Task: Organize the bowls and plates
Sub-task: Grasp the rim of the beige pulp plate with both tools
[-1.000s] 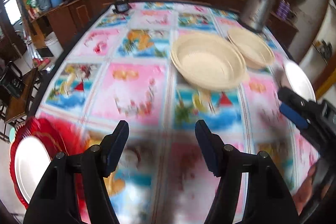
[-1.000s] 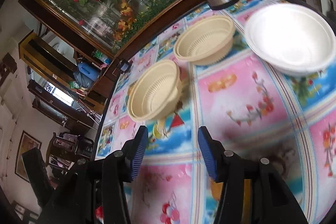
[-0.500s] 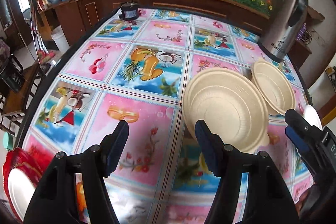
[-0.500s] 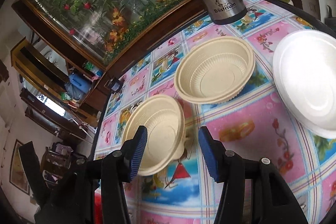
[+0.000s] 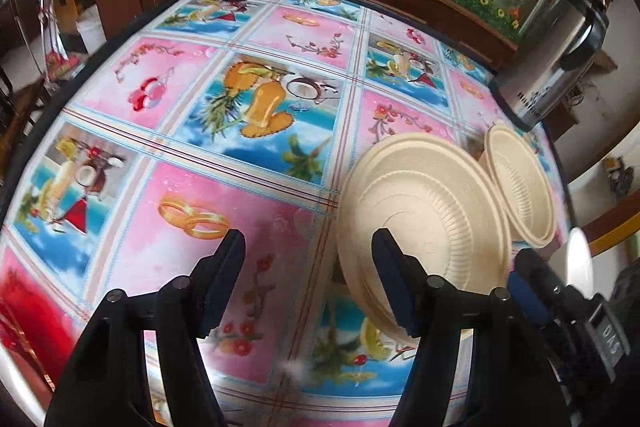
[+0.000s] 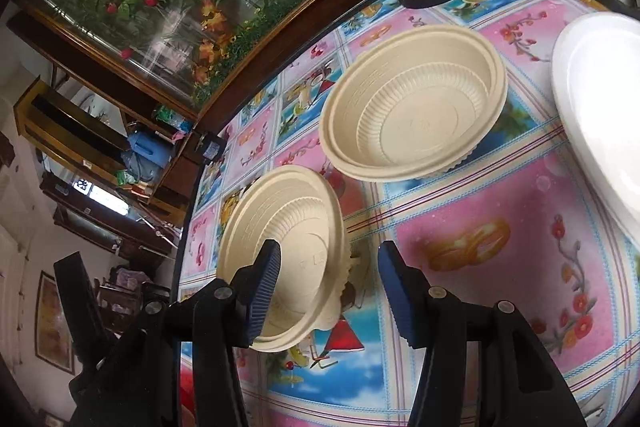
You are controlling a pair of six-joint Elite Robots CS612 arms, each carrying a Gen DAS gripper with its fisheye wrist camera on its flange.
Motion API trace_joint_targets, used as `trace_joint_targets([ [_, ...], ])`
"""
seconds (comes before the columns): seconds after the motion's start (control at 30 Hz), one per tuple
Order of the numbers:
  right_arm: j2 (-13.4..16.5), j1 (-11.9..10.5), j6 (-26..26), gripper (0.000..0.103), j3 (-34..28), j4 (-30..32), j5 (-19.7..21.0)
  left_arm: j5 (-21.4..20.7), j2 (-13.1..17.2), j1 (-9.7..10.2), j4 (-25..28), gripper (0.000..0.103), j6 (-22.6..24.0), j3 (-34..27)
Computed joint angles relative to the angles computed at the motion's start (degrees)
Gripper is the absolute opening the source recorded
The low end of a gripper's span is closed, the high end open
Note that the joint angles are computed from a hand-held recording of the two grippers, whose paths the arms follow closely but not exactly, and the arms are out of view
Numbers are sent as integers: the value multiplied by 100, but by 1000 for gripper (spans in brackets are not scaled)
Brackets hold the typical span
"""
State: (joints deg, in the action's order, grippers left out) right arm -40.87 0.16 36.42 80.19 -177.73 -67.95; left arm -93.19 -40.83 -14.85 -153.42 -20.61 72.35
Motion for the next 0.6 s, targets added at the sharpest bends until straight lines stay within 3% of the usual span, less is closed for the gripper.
trace_joint_targets([
  [0.1, 61, -22, 96, 53, -56, -15, 227, -257, 83, 49, 118, 65, -24, -107],
  [0.37, 159, -18, 246, 49, -126, 44, 252, -612, 202, 72, 314, 65, 66, -221],
  [0.53, 201, 13, 180, 30, -152, 35, 117, -466, 207, 39, 124, 64, 154, -153],
  [0.6, 232, 5, 248, 27, -160, 11, 157, -469, 204, 44, -25, 56, 210, -107],
])
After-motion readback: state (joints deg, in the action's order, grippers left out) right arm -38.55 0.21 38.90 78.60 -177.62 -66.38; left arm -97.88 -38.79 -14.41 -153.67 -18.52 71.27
